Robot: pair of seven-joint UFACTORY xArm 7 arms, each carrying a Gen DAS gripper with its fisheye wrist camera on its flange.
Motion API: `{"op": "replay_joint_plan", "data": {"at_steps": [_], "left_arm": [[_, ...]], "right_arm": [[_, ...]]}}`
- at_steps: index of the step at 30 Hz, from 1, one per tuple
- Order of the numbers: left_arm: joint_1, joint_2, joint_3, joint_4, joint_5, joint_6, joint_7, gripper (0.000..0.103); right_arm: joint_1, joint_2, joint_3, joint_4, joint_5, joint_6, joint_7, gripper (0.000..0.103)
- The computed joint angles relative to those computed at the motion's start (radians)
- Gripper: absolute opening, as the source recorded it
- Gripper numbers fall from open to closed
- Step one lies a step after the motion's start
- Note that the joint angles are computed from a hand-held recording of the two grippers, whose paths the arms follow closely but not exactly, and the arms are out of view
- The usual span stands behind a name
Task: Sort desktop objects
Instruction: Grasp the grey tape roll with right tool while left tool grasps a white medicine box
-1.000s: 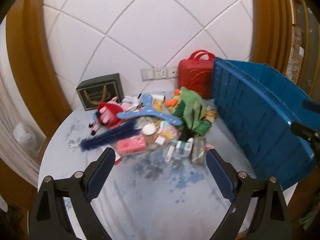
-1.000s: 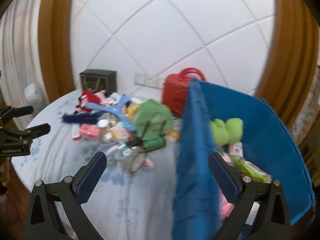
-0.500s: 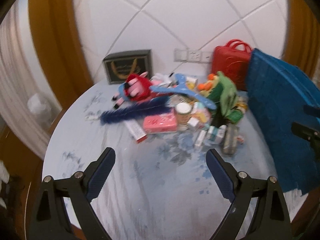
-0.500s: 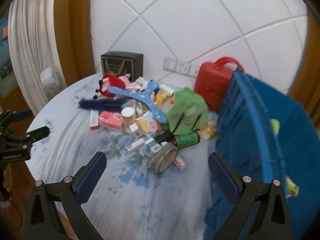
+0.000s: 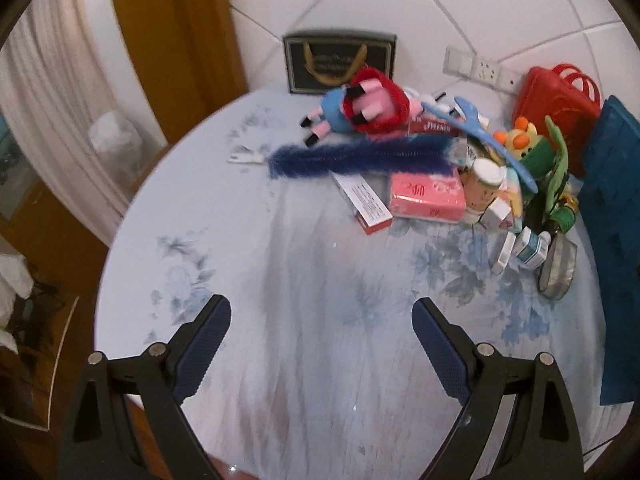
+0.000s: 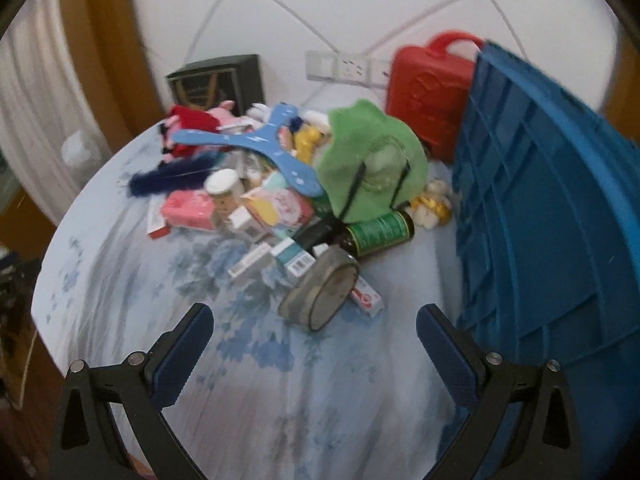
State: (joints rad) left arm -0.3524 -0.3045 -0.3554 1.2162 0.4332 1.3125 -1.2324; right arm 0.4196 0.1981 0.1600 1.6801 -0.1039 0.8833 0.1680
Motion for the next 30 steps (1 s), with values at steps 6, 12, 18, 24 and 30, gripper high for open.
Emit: {"op": "replay_joint_plan", "data": {"at_steps": [6,12,18,24,30], "left_arm": [[-0.002,0.124,0.074,-0.028,-0.072,-0.266,0.133,0.093],[-0.076,0.422,0.101,0.174,-0.071,-0.39,0.308,0.093],[-0.165,0.679,0.16,0.437,-0.049,-0.41,0.438,0.074],[-0.215,0.893,0.212,0.707,-0.145,-0.292,0.559,0.05],[-0.255,0.945,0.269,0.757,-0.188,-0.284,0.568,0.05]], "right_arm": [[0.026,0.063,-0.02,0.024,-0.054,0.045,0.17,0.103],[0.041,0.101,-0.035,0.023,-0.082,0.081,0.287,0.103],[0.023,0.186,-0.044,0.069,-0.053,0.081,0.33,0.103],[0.009,0.329,-0.045,0.204,0.016,0.085,0.329,0.103],[0.01,0.47,-0.056,0.351,0.063,0.144,0.297,0.103]]}}
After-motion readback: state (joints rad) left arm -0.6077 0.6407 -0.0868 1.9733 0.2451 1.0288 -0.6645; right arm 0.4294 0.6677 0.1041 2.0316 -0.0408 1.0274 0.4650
